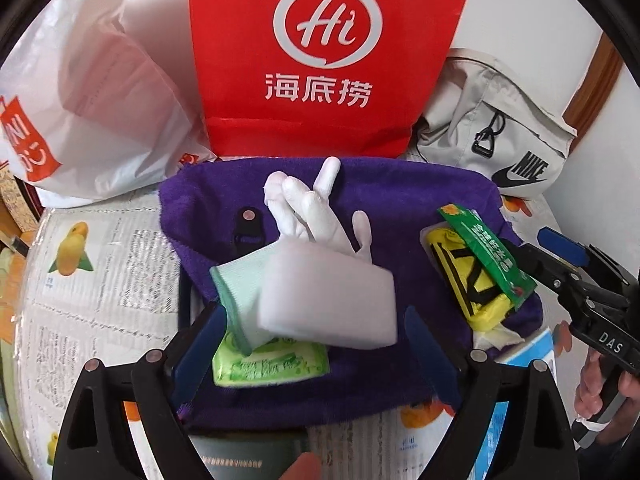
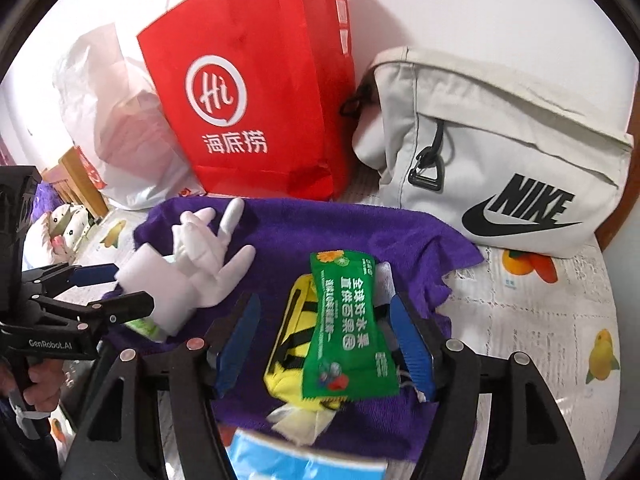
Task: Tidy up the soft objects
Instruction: 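Open right gripper on the purple towel while left releases the white block there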
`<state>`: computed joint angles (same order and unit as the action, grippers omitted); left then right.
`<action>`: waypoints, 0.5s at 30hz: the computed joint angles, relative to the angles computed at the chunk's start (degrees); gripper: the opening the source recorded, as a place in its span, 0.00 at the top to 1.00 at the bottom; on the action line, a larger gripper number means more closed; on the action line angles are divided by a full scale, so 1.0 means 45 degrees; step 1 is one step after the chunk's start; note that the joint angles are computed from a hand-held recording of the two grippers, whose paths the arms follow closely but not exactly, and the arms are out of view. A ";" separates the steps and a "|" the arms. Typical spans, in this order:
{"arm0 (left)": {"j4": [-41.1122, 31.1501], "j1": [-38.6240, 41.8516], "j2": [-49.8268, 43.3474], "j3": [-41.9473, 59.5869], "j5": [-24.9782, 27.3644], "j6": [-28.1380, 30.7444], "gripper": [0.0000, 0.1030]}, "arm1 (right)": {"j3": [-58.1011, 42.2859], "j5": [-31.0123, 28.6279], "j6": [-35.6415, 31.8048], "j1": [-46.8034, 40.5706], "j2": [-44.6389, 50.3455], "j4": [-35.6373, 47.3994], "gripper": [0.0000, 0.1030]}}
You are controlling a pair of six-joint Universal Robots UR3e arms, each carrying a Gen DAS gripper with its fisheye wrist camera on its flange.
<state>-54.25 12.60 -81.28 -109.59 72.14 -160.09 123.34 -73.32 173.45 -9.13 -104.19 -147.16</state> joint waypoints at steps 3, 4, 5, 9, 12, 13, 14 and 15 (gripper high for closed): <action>-0.0763 0.0331 0.0814 -0.0122 -0.0241 0.0292 0.12 | 0.0278 -0.0039 0.0084 -0.0003 -0.0959 0.0544 0.32; -0.0973 0.0459 0.1090 -0.0184 -0.0341 0.0406 0.12 | 0.0422 0.0058 0.0119 -0.0064 -0.1458 0.0881 0.32; -0.1178 0.0583 0.1392 -0.0258 -0.0405 0.0534 0.12 | 0.0496 0.0168 0.0089 -0.0134 -0.1726 0.1084 0.32; -0.2544 0.1395 0.2830 -0.0480 -0.0819 0.1228 0.12 | 0.0878 0.0128 0.0201 0.0019 -0.3247 0.2106 0.32; -0.4008 0.2524 0.4256 -0.0802 -0.1379 0.2217 0.12 | 0.1150 0.0395 0.0316 0.0017 -0.4410 0.2991 0.32; -0.4389 0.2815 0.4598 -0.0880 -0.1482 0.2449 0.12 | 0.1268 0.0437 0.0372 0.0124 -0.4930 0.3344 0.32; -0.4939 0.3249 0.5023 -0.0954 -0.1638 0.2816 0.12 | 0.1354 0.0365 0.0496 0.0299 -0.5194 0.3431 0.32; -0.5757 0.3836 0.5556 -0.1001 -0.1842 0.3365 0.12 | 0.1456 0.0287 0.0648 0.0475 -0.5501 0.3529 0.32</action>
